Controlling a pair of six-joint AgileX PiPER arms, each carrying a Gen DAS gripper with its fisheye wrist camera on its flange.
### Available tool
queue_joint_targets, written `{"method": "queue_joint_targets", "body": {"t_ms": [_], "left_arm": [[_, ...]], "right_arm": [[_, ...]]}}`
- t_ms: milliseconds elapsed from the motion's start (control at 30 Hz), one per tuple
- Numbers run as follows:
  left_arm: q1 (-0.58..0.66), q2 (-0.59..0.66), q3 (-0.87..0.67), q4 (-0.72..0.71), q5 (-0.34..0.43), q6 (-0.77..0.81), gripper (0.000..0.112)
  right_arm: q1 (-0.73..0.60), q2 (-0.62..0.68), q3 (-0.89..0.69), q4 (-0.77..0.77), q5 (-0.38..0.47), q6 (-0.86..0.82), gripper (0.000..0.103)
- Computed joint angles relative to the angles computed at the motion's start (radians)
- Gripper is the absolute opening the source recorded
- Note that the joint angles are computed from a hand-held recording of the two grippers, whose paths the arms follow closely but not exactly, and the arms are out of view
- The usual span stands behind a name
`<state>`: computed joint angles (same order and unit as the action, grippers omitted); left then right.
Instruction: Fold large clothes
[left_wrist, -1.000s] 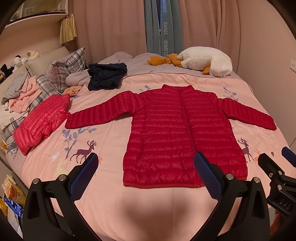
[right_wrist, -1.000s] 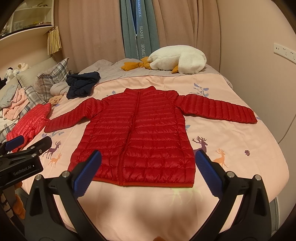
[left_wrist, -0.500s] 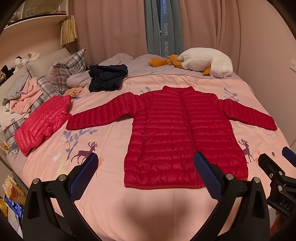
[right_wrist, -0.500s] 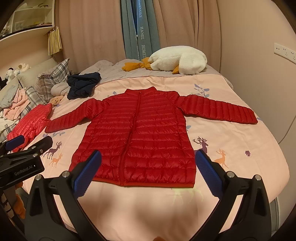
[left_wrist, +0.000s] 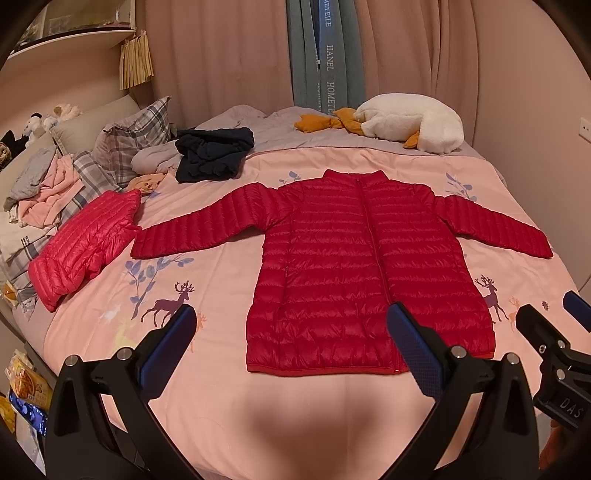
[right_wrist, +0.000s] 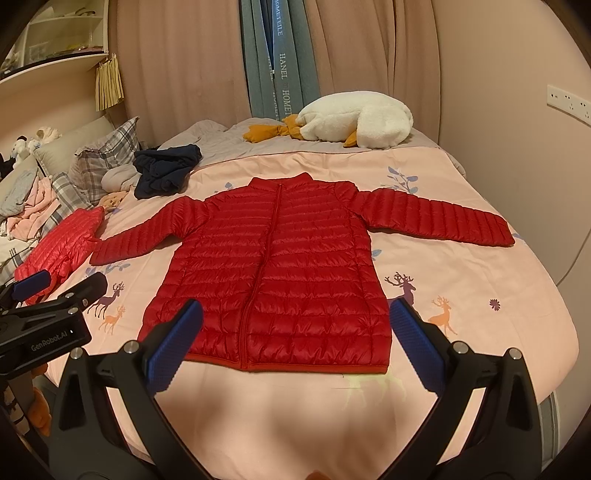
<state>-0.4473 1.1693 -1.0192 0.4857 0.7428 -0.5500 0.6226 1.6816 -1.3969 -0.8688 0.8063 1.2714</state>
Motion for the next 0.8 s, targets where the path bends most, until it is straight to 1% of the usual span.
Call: {"method": "queue_joint_targets", "body": {"t_ms": [267,467,533,700,800], "left_arm": [[-0.002,0.000,0.004,0.005,-0.006,-0.006,0.102],[-0.001,0.002,0.002,0.002,-0.003,-0.002,0.102],[-0.006,0.001,0.003,0.007,-0.001,-0.008,0.102],[-0.005,0.003,0.005,0.009,-0.006,-0.010,0.102],[-0.007,0.002,0.007,0.011,-0.004,-0.013,0.102]], "right_arm": [[0.004,-0.001,-0.002,-0.002,0.005,0.004,0.101],[-0.005,-0.007,0.012,-0.003,-0.009,0.004,0.101],[0.010,0.002,-0.007,-0.002,0.010,0.005,0.101],[0.007,-0.002,-0.003,0.001,0.007,0.004,0.101],[0.016,0.020,-0.031,0.011,0.020,0.002,0.101]]}}
